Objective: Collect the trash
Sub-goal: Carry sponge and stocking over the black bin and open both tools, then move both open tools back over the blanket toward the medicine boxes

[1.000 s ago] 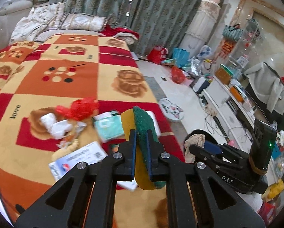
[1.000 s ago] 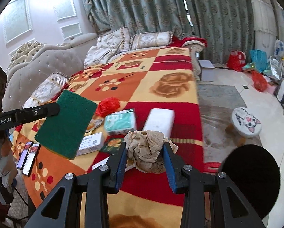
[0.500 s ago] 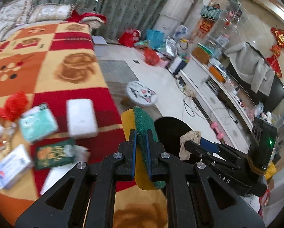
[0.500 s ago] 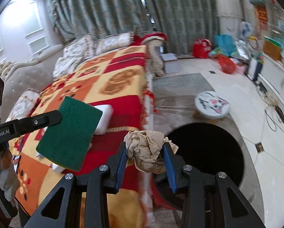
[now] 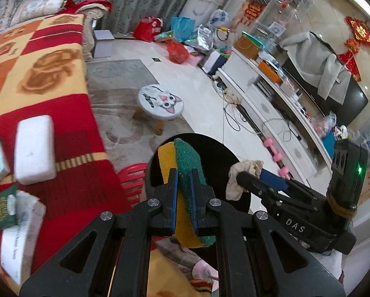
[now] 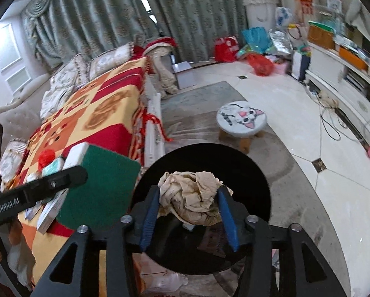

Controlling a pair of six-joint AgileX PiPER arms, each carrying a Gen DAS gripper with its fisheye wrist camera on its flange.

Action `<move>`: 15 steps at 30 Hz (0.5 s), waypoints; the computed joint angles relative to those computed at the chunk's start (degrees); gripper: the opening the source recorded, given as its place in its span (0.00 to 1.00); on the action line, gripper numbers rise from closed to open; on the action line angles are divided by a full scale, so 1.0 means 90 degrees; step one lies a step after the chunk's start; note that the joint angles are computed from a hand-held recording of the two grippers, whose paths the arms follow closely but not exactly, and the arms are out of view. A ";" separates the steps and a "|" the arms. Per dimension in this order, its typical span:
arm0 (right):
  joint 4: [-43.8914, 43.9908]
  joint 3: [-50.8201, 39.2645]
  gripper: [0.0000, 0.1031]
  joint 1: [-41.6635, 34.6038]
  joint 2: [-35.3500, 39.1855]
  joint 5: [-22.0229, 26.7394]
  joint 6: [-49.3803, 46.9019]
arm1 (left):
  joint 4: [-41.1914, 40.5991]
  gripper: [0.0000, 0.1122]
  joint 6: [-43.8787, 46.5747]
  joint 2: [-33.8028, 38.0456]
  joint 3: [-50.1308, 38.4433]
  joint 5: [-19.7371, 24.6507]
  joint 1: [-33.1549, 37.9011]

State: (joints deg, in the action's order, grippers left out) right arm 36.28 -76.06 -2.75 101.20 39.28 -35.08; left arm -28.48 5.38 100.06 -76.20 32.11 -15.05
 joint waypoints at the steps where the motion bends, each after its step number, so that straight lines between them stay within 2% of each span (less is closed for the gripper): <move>1: -0.0036 -0.0005 0.45 0.0000 0.0004 -0.0018 0.0063 | -0.0035 0.06 0.0012 0.0050 -0.0024 -0.0022 -0.0025; 2: -0.0077 -0.0045 0.46 -0.0011 0.0033 -0.0012 0.0132 | -0.0122 0.07 0.0077 0.0110 -0.0055 -0.0046 -0.0038; 3: -0.0101 -0.0073 0.52 -0.0027 0.0058 0.0007 0.0176 | -0.0253 0.07 0.0192 0.0165 -0.0077 -0.0055 -0.0044; 4: -0.0114 -0.0085 0.63 -0.0035 0.0073 0.0011 0.0204 | -0.0282 0.09 0.0219 0.0234 -0.0122 -0.0042 -0.0048; 6: -0.0068 -0.0077 0.71 -0.0053 0.0081 -0.0019 0.0203 | -0.0097 0.14 0.0037 0.0311 -0.0201 0.0043 -0.0056; 8: -0.0057 -0.0074 0.71 -0.0055 0.0087 -0.0023 0.0235 | -0.0043 0.25 -0.0032 0.0320 -0.0181 0.0075 -0.0043; 11: -0.0004 -0.0063 0.71 -0.0021 0.0098 0.0026 0.0235 | -0.0014 0.27 -0.0010 0.0183 -0.0032 0.0085 0.0035; 15: -0.0068 -0.0070 0.71 0.0150 0.0097 0.0039 0.0294 | 0.0742 0.27 -0.0558 -0.0114 0.0164 0.0134 0.0044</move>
